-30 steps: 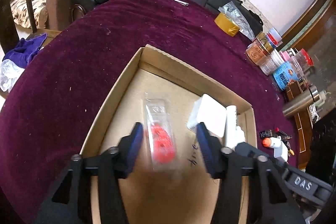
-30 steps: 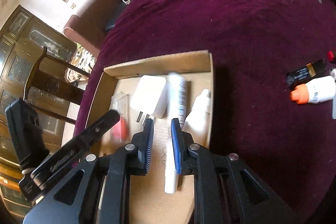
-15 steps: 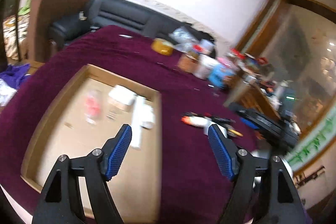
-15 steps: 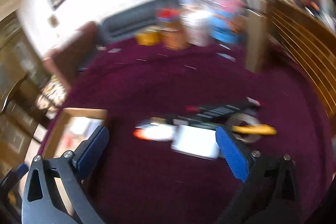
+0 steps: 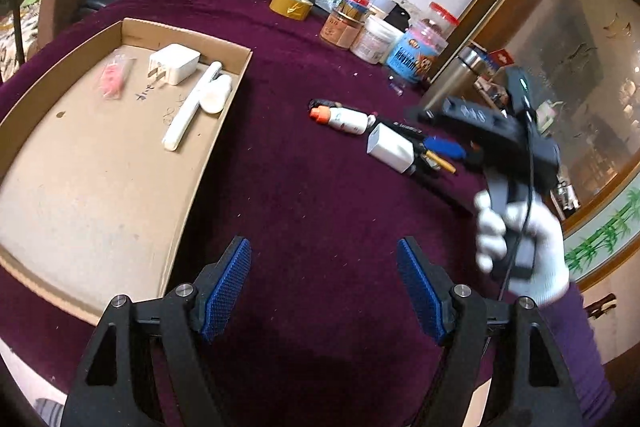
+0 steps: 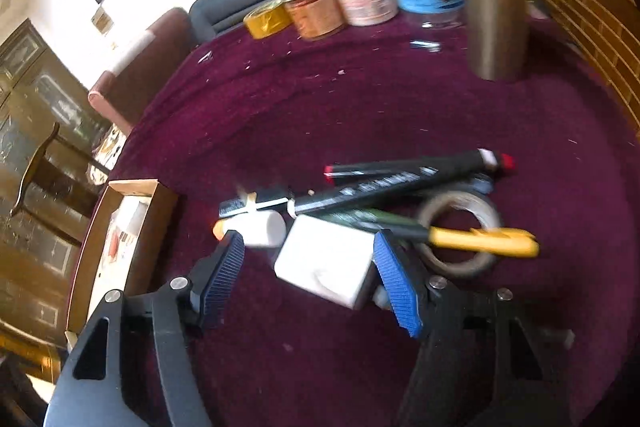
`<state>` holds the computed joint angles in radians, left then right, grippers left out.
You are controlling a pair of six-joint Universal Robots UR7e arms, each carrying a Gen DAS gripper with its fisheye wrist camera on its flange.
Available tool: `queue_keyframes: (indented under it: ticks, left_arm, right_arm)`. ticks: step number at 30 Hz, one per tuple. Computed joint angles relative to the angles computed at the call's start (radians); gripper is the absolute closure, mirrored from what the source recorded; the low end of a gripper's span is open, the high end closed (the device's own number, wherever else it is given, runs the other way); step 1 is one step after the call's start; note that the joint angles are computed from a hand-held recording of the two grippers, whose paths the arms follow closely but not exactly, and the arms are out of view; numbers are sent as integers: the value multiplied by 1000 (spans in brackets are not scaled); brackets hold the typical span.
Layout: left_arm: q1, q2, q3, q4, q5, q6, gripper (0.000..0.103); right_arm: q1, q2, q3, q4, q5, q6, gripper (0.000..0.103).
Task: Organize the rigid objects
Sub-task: 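Grasp the second white charger with the left gripper while the right gripper grasps a black marker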
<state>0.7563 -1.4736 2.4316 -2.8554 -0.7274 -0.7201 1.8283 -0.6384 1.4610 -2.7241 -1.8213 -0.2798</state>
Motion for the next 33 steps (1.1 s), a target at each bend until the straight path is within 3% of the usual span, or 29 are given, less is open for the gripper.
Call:
queue_keyframes:
  ticks: [3, 8, 12, 14, 16, 20, 23, 27, 30, 33]
  left_arm:
    - [-5, 0, 10, 16, -1, -27, 33]
    - [-4, 0, 16, 27, -11, -43, 33]
    - [10, 3, 16, 11, -39, -37, 33]
    - [11, 4, 17, 14, -42, -35, 33]
    - [12, 6, 16, 17, -47, -32, 33]
    - [9, 16, 16, 10, -62, -20, 33]
    - [8, 32, 12, -3, -73, -11, 33]
    - [8, 57, 1, -3, -93, -4, 33]
    - [5, 62, -4, 13, -107, -7, 33]
    - [1, 54, -1, 30, -97, -22, 33]
  right_arm:
    - [1, 22, -12, 3, 6, -32, 36]
    - [-6, 2, 16, 198, 89, -20, 36]
    - [-21, -62, 101, 308, 215, -37, 36]
    - [-33, -122, 161, 277, 279, -47, 36]
    - [-29, -177, 222, 175, 247, -70, 36]
    - [-12, -249, 312, -98, 11, -128, 36]
    - [-40, -255, 313, -173, -75, -95, 36]
    - [-93, -218, 253, -156, -88, -5, 36]
    - [-131, -221, 233, -54, -9, 50, 36]
    - [-133, -248, 262, 36, 74, 42, 33]
